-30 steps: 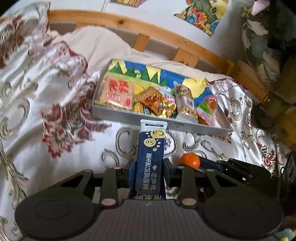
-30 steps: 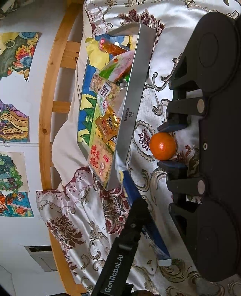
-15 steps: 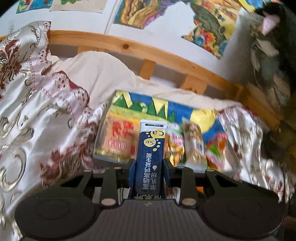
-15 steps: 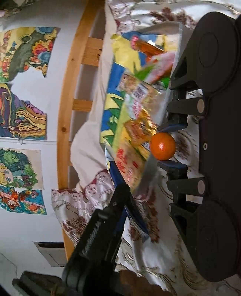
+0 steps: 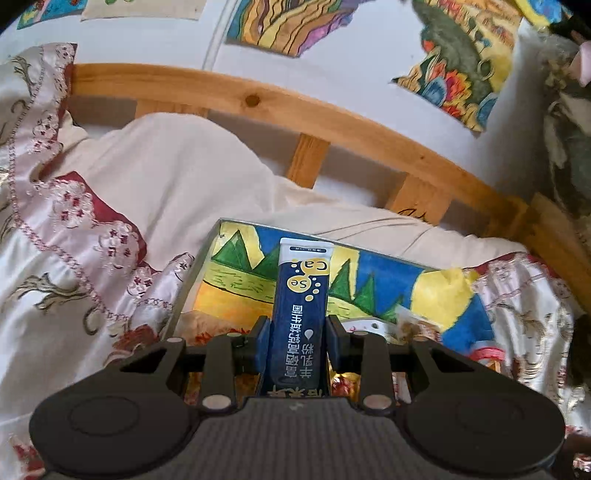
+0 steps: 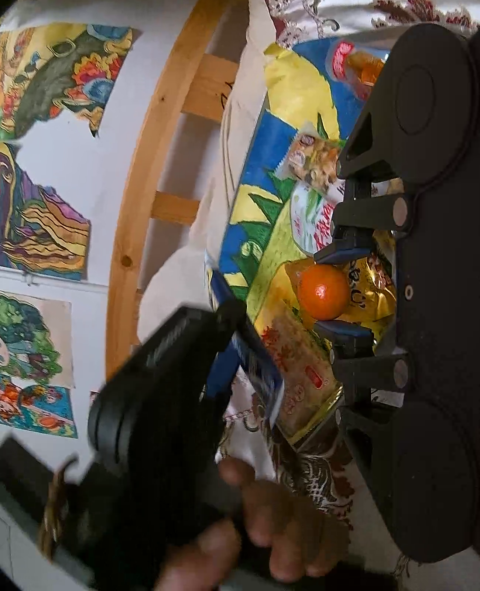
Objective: Organize snacks
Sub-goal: 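Lower both items into the tray and open both grippers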
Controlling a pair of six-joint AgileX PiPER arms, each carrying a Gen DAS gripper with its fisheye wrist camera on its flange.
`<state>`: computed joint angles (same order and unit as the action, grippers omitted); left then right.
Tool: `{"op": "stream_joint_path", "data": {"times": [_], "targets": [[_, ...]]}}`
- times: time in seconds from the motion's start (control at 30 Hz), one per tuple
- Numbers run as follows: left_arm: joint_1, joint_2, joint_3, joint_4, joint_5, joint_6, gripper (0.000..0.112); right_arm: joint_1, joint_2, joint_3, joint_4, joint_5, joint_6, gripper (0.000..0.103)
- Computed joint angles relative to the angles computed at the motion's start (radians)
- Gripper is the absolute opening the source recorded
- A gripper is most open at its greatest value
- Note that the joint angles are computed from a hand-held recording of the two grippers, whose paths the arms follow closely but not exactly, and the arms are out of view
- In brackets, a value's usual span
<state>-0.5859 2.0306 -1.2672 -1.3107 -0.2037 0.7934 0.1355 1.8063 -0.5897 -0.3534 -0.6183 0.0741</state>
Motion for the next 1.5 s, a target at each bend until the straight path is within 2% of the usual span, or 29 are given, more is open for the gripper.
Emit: {"op": "stream_joint_path", "data": {"times": [0.17, 0.23, 0.37, 0.43, 0.5, 0.57, 0.7, 0.83, 1.0, 1.1, 1.3, 1.5], "targets": [[-0.016, 0.063, -0.055, -0.141, -0.018, 0.150, 0.035, 0.002, 0.033, -0.004, -0.007, -0.010, -0.001, 0.035], [-0.024, 0.075, -0.050, -0.087, -0.028, 0.086, 0.035, 0.001, 0.044, -0.007, -0.001, -0.009, 0.004, 0.036], [-0.039, 0.098, -0.047, -0.076, -0.071, 0.053, 0.035, 0.009, 0.050, 0.000, 0.027, -0.022, -0.025, 0.036], [-0.045, 0.105, -0.045, -0.067, -0.089, 0.043, 0.038, 0.014, 0.048, 0.006, 0.045, -0.025, -0.033, 0.045], [-0.048, 0.103, -0.050, -0.119, -0.088, 0.104, 0.039, 0.015, 0.044, 0.015, 0.055, -0.028, -0.031, 0.053], [-0.051, 0.096, -0.052, -0.167, -0.089, 0.153, 0.045, 0.011, 0.038, 0.024, 0.050, -0.037, -0.025, 0.056], [-0.045, 0.072, -0.029, -0.179, -0.075, 0.135, 0.057, 0.012, 0.017, 0.039, 0.056, -0.041, -0.039, 0.071], [-0.053, 0.030, 0.024, -0.128, -0.102, 0.061, 0.066, 0.012, -0.027, 0.075, 0.080, -0.049, -0.060, 0.078], [-0.090, -0.043, 0.107, -0.078, -0.196, -0.022, 0.080, -0.018, -0.114, 0.123, 0.059, -0.049, -0.001, 0.087], [-0.110, -0.097, 0.148, -0.089, -0.242, -0.017, 0.084, -0.036, -0.177, 0.144, 0.035, -0.026, 0.045, 0.089], [-0.168, -0.217, 0.239, -0.116, -0.343, -0.037, 0.092, -0.075, -0.357, 0.197, -0.008, 0.046, 0.146, 0.102], [-0.294, -0.336, 0.366, -0.140, -0.513, -0.090, 0.099, -0.113, -0.539, 0.240, -0.103, 0.143, 0.269, 0.102]]}}
